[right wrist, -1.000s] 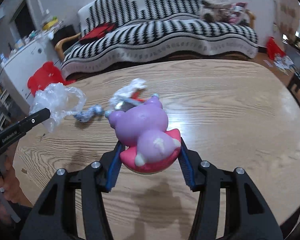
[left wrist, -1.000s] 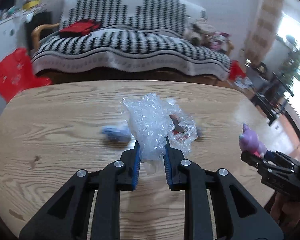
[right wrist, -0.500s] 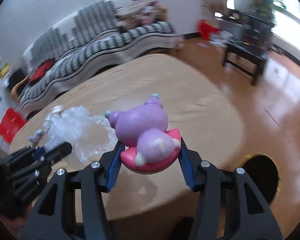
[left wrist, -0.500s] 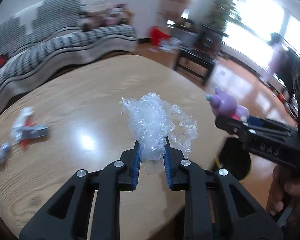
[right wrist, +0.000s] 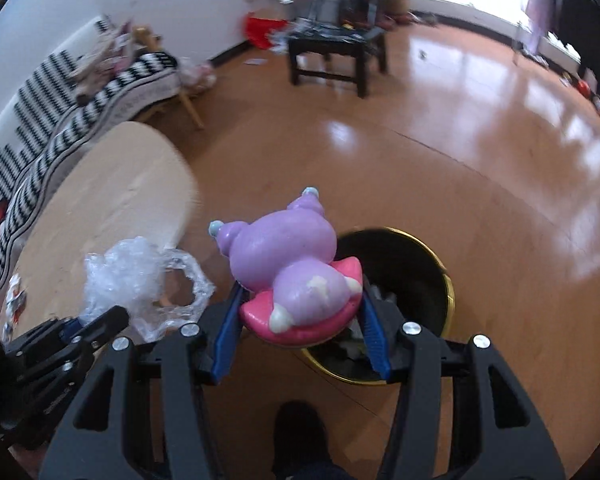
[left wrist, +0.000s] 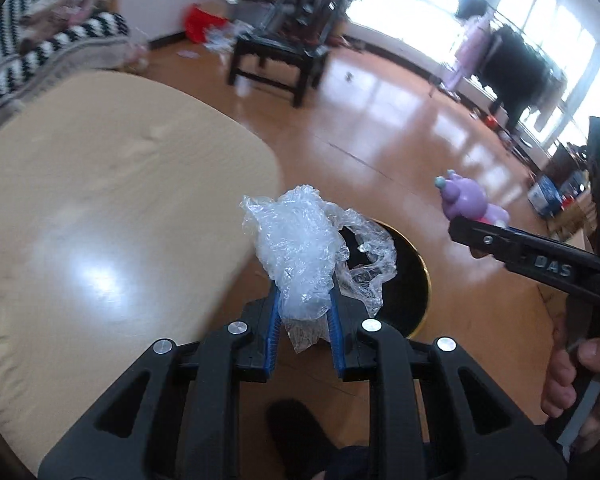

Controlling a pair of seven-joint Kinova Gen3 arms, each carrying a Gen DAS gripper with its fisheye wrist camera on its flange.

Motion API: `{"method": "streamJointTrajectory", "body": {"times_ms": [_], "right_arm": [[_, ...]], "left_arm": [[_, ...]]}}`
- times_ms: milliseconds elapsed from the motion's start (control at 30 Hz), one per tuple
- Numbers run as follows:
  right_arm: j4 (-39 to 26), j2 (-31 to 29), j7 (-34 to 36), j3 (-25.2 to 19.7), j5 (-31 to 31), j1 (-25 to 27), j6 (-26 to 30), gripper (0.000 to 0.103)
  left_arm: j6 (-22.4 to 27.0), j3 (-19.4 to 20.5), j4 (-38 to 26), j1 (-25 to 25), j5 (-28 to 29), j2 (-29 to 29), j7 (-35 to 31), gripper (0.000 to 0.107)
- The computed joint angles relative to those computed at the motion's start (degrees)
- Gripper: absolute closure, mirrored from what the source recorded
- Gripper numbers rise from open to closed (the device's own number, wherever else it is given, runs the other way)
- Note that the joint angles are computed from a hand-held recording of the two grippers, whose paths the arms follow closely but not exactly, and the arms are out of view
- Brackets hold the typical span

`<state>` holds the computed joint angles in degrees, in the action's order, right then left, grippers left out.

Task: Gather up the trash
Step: 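Carry both items over the bin and open both tools to drop them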

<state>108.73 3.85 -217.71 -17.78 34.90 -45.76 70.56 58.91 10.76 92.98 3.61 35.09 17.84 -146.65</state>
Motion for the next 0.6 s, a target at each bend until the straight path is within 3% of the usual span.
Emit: {"method": "streamJointTrajectory", "body": {"times_ms": [233, 600], "right_arm": [[8.17, -5.79, -6.25, -1.96, -2.97, 3.57, -4.81, 0.049], [11.22, -7.38, -9.81, -3.58, -4.69, 6.04, -6.56, 0.047]], "left_arm": [[-3.06, 2.34, -0.85, 7.01, -3.66, 6.19, 5.02, 0.087], [-5.02, 5.23, -1.88, 11.00, -5.99, 10.82, 8.96, 0.086]]}}
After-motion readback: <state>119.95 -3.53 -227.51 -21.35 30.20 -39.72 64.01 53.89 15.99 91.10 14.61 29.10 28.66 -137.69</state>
